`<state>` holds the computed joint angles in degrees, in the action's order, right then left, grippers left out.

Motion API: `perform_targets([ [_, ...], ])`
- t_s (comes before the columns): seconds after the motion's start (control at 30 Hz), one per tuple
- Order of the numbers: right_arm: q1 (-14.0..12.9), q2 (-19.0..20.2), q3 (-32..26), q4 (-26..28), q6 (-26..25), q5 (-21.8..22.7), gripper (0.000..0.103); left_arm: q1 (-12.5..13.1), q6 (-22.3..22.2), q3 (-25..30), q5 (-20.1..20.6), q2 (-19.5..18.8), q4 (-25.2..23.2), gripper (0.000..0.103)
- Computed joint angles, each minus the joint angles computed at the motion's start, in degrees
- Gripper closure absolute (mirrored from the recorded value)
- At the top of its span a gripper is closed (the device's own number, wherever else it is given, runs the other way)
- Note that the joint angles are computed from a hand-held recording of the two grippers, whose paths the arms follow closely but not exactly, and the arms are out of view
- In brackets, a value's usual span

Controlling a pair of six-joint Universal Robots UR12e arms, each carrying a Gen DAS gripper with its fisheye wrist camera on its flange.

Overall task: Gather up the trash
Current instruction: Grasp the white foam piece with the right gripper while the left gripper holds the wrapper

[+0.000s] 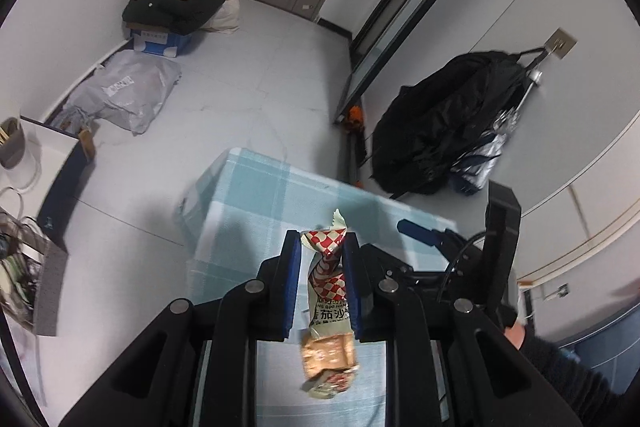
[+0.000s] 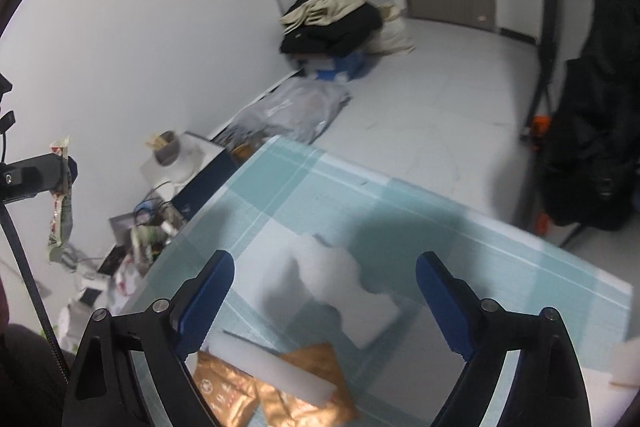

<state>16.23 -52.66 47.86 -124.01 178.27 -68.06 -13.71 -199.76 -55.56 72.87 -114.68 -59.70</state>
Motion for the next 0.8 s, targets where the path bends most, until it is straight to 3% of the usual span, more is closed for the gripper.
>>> perform_targets([
  [0.1, 0.3, 1.12, -1.59, 1.54, -1.21, -0.24, 0.011, 0.43, -0.39, 0.01, -1.15, -0.05, -0.26, 0.087],
  [0.23, 0.77, 2.74, -4.58, 6.05, -1.95, -1.42, 0.024, 0.65, -1.39, 0.83, -1.16, -0.72, -0.85, 0.087],
  [0.3, 0.57, 2.44, -3.87, 4.92, -0.5, -0.51, 0.024, 0.69, -1.85, 1.62, -1.71, -1.26, -1.88, 0.087],
  [0.47, 0.61, 2.93, -4.91, 7.04, -0.75, -1.61, 0.029, -0.05, -0.91, 3.0, 0.56, -2.06, -2.85, 0.087],
  [0.63, 0.54, 3.12, -5.09, 8.41, -1.37, -0.49, 0.046, -1.24, 0.51, 4.3, 4.59, -2.72, -3.87, 0.087],
  [0.77, 0.78, 3.22, -5.51, 9.91, -2.89, -2.06, 0.064, -0.99, -0.5, 4.2, 3.57, -2.67, -3.76, 0.087],
  [0.8, 0.79, 3.17, -5.41, 10.02, -2.93, -2.05, 0.064, -1.02, -0.61, 4.37, 3.61, -2.79, -3.85, 0.087],
])
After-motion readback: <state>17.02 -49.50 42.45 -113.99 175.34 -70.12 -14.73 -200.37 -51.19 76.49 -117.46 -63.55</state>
